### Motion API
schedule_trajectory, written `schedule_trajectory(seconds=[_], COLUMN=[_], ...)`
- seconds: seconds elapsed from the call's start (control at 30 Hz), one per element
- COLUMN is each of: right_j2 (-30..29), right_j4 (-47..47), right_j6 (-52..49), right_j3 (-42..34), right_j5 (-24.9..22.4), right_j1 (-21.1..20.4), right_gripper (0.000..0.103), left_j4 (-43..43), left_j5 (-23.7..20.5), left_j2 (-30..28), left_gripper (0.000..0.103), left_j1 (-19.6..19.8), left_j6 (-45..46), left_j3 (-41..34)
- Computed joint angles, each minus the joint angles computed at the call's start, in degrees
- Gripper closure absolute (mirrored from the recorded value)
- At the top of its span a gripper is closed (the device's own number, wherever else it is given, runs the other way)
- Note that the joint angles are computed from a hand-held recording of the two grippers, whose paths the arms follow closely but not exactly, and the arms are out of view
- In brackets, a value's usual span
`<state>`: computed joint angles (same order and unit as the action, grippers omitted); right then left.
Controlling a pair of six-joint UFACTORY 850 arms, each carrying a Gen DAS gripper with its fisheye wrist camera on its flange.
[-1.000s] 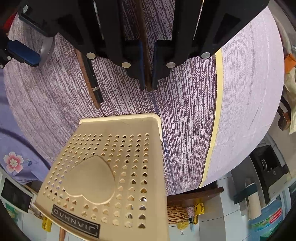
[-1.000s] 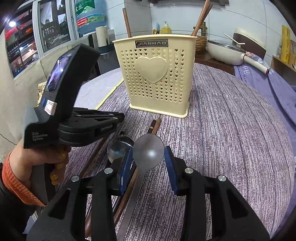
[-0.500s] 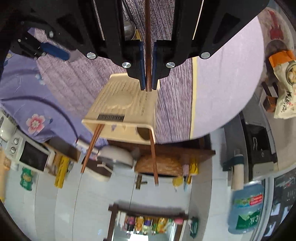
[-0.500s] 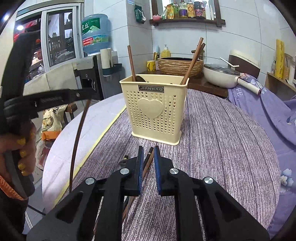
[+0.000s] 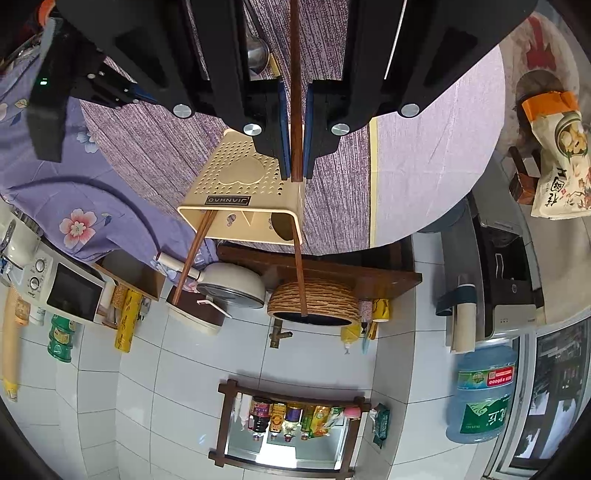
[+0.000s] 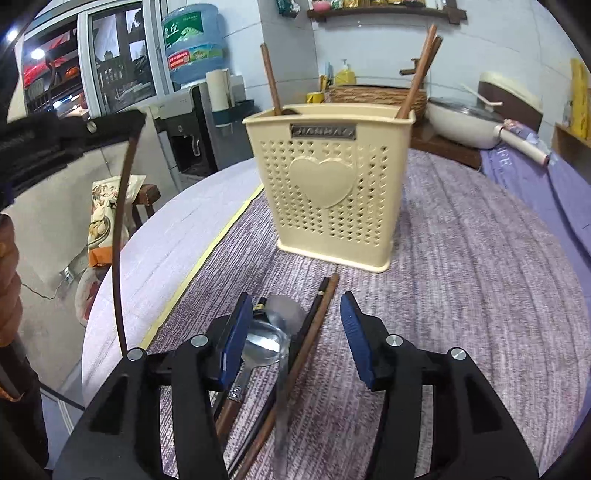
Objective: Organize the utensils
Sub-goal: 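Carry spoons with right tool while left tool carries its chopstick over the holder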
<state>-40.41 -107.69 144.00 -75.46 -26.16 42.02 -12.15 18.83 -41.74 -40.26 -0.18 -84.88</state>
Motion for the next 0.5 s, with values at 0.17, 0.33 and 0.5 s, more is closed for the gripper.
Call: schedule_trajectory(seconds=[0.17,0.33,0.5], right_j2=[-4.09,-7.21,-8.55], right_j4=[6.86,16.4,22.14], right_j6=[-9.9,-19.56,-24.62], right_j3=[-5.22,-9.28,-11.37], right_j5=[5.55,6.94,11.53], right_j1=[-0.52,-1.13,-2.93], right_gripper=[0.053,0.053,0.052], left_j4=[0.72,1.64,2.08], left_j5=[1.16,2.04,2.13], left_j2=[0.89,1.6,1.66], left_gripper=[0.096,0.096,0.096], left_j1=[0.14,0.24,0.22], left_j6=[-0.7,-1.32,-1.43], left_j3=[1.19,2.05,2.11])
